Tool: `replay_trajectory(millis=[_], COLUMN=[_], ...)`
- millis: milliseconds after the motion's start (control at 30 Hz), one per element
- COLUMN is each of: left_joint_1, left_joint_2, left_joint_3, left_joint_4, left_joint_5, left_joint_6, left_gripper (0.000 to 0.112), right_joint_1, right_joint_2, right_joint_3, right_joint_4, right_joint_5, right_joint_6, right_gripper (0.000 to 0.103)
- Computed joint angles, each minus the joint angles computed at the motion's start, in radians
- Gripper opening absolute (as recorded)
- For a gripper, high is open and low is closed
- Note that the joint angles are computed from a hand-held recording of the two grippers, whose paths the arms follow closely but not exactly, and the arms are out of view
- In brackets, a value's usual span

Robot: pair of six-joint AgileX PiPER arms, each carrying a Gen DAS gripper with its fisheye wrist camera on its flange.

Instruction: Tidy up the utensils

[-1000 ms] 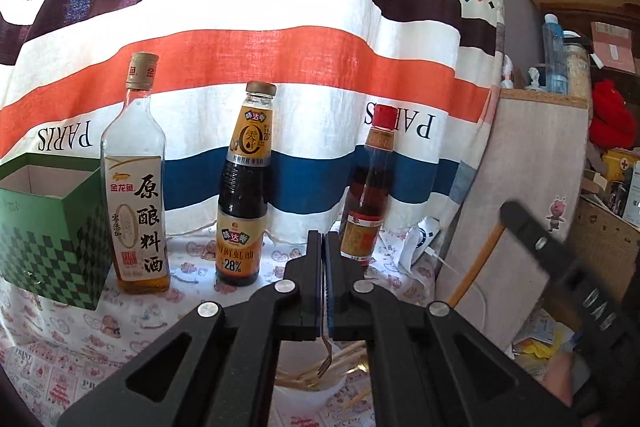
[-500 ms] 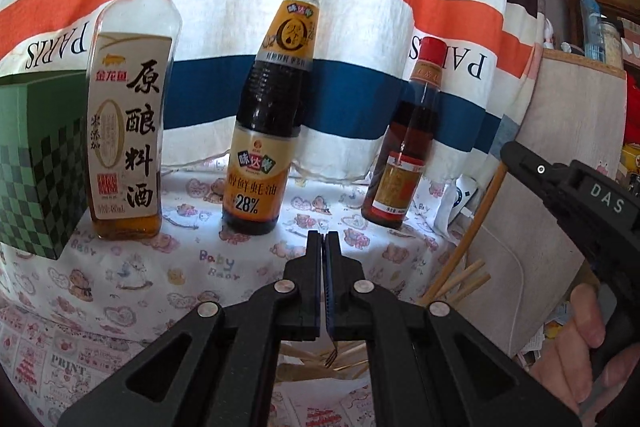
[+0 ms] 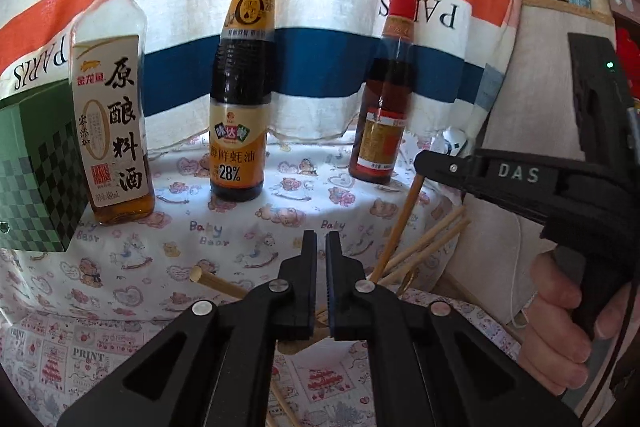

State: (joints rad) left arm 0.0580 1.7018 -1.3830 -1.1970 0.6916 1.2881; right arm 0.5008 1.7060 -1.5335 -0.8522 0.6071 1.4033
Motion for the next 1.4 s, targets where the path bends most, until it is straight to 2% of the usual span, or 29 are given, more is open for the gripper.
replay_trajectory(millis=[67, 100, 200, 333, 367, 433, 467, 600, 833, 900, 967, 1100, 1167, 1233, 1267, 1400], left_joint_1=[0.004, 0.018, 0.063, 0.144, 0.171, 0.228, 0.259, 0.375, 0.583, 0.632, 0.653, 0.660, 0.634, 0.600, 0.590, 0.501], left_joint_2=[-0.051, -0.068, -0.117, -0.189, -0.209, -0.240, -0.250, -0.282, -0.351, -0.352, -0.341, -0.297, -0.275, -0.236, -0.204, -0.123], left_joint_3=[0.058, 0.076, 0.117, 0.177, 0.198, 0.235, 0.246, 0.278, 0.396, 0.434, 0.457, 0.494, 0.514, 0.499, 0.483, 0.456], left_joint_4=[-0.054, -0.082, -0.109, -0.151, -0.179, -0.226, -0.232, -0.211, -0.309, -0.358, -0.373, -0.400, -0.428, -0.379, -0.346, -0.278], left_joint_5=[-0.056, -0.050, -0.033, -0.023, -0.016, 0.018, 0.045, 0.130, 0.251, 0.284, 0.287, 0.277, 0.224, 0.164, 0.157, 0.006], left_joint_6=[0.064, 0.092, 0.119, 0.153, 0.185, 0.251, 0.270, 0.273, 0.446, 0.507, 0.538, 0.606, 0.650, 0.605, 0.572, 0.500], left_gripper=[0.011, 0.013, 0.023, 0.044, 0.049, 0.057, 0.058, 0.065, 0.089, 0.096, 0.099, 0.100, 0.100, 0.100, 0.100, 0.100], right_joint_1=[-0.016, -0.024, -0.028, 0.039, 0.066, 0.135, 0.177, 0.355, 0.555, 0.590, 0.600, 0.557, 0.510, 0.468, 0.456, 0.407], right_joint_2=[-0.024, -0.040, -0.098, -0.168, -0.186, -0.219, -0.233, -0.238, -0.220, -0.200, -0.176, -0.117, -0.069, -0.032, -0.006, 0.061], right_joint_3=[0.019, 0.036, 0.082, 0.116, 0.125, 0.148, 0.156, 0.161, 0.220, 0.255, 0.291, 0.351, 0.329, 0.333, 0.323, 0.297], right_joint_4=[0.036, 0.056, 0.053, -0.093, -0.143, -0.259, -0.311, -0.451, -0.495, -0.508, -0.510, -0.514, -0.441, -0.408, -0.385, -0.307], right_joint_5=[-0.036, -0.063, -0.108, -0.067, -0.048, 0.006, 0.048, 0.240, 0.439, 0.468, 0.460, 0.361, 0.300, 0.235, 0.236, 0.189], right_joint_6=[-0.015, -0.026, 0.001, 0.108, 0.144, 0.233, 0.268, 0.319, 0.318, 0.351, 0.396, 0.493, 0.439, 0.416, 0.402, 0.337], right_gripper=[0.008, 0.009, 0.025, 0.031, 0.033, 0.048, 0.050, 0.053, 0.057, 0.059, 0.061, 0.061, 0.061, 0.061, 0.061, 0.061])
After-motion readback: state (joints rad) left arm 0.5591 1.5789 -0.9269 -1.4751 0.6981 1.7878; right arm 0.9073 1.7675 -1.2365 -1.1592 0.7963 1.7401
